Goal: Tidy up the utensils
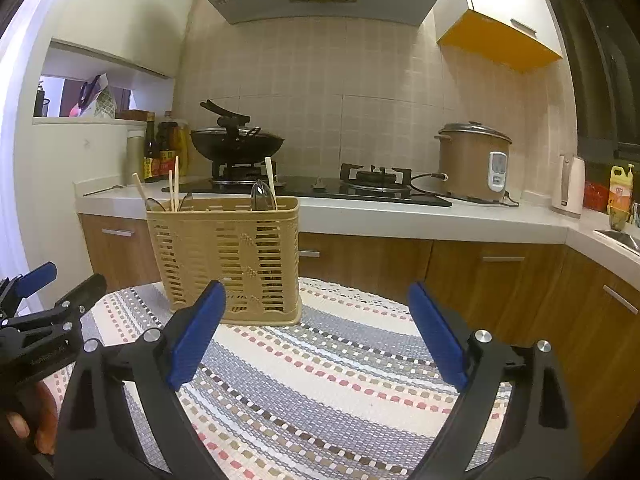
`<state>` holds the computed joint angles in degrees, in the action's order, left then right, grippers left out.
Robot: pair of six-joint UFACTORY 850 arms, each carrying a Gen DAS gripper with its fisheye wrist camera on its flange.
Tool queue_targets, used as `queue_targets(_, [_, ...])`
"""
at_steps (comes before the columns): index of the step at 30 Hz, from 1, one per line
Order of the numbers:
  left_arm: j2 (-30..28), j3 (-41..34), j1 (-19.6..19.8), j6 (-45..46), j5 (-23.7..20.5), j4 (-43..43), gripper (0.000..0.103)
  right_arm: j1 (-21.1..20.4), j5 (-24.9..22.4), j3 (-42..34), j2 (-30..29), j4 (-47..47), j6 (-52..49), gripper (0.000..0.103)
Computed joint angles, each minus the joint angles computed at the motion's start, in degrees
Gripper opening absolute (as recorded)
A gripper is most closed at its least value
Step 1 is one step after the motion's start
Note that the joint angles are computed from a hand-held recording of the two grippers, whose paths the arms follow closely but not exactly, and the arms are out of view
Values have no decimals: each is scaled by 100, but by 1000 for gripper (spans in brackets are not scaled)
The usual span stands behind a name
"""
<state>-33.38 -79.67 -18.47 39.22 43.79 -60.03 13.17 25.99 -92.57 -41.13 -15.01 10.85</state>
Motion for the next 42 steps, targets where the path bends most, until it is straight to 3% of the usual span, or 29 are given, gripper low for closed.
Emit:
queue_targets(11, [25,18,16,45,-10,-57,93,133,162,163,50,681,-1002,95])
queue_targets(23, [80,81,51,-199,-150,79,94,-22,-81,-18,-22,327,-121,95])
queue_targets(42, [68,46,32,-23,-135,-49,95,-39,-50,30,11,165,95,95])
